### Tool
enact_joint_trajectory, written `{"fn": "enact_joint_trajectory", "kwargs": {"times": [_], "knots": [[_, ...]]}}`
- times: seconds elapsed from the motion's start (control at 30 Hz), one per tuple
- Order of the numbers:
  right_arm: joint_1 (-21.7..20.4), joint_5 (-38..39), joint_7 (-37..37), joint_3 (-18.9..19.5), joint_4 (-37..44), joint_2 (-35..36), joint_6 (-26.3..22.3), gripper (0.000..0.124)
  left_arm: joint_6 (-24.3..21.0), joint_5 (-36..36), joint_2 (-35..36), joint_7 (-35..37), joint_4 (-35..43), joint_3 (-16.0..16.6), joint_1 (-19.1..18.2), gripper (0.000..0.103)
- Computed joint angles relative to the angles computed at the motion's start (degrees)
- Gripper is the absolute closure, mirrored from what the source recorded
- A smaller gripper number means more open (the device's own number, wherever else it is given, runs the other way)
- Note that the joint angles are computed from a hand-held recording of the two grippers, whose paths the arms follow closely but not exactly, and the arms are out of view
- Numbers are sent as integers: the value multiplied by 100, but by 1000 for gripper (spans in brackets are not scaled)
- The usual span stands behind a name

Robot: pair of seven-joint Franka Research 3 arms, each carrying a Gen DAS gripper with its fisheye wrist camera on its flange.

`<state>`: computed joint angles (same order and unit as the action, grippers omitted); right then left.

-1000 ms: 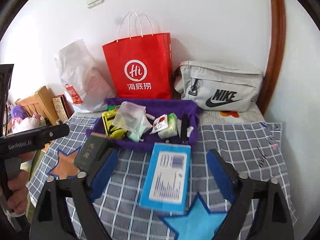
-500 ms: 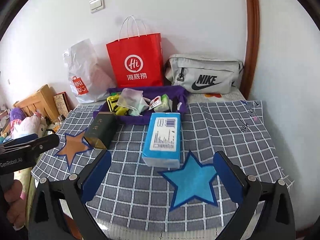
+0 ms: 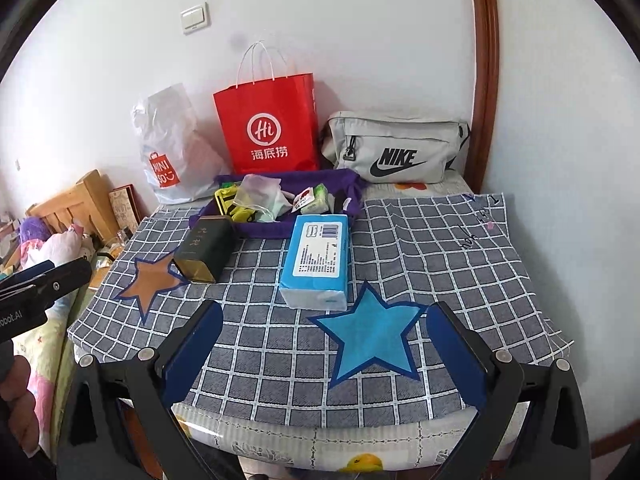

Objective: Organize soft objects

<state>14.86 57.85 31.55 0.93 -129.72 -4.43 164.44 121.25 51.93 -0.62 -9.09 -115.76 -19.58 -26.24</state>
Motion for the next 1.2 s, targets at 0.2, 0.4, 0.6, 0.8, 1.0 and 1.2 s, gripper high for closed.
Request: {"fn": "enact_joint_trajectory", "kwargs": {"times": [0.2, 0.4, 0.6, 0.8, 1.0, 1.2], "knots": [[41, 52, -101, -16, -123, -161, -11, 23, -21, -40, 47, 10, 21, -18, -35, 8], [108, 52, -123, -38, -179, -248, -31, 23, -51, -24, 55, 22, 50, -17, -71, 8], [143, 72, -148, -55, -176, -257, -47, 23, -64, -25, 26, 28, 34, -21, -74, 8], [154, 87, -116, -57, -179, -258, -67, 23, -49, -26, 17, 37, 20, -25, -70, 8], [147, 76, -87, -63, -185, -263, -71, 23, -66, -10, 31, -4, 34, -28, -81, 8], [154, 97, -91, -61, -192, -272, -53, 23, -62, -30, 30, 43, 32, -23, -80, 8]]}}
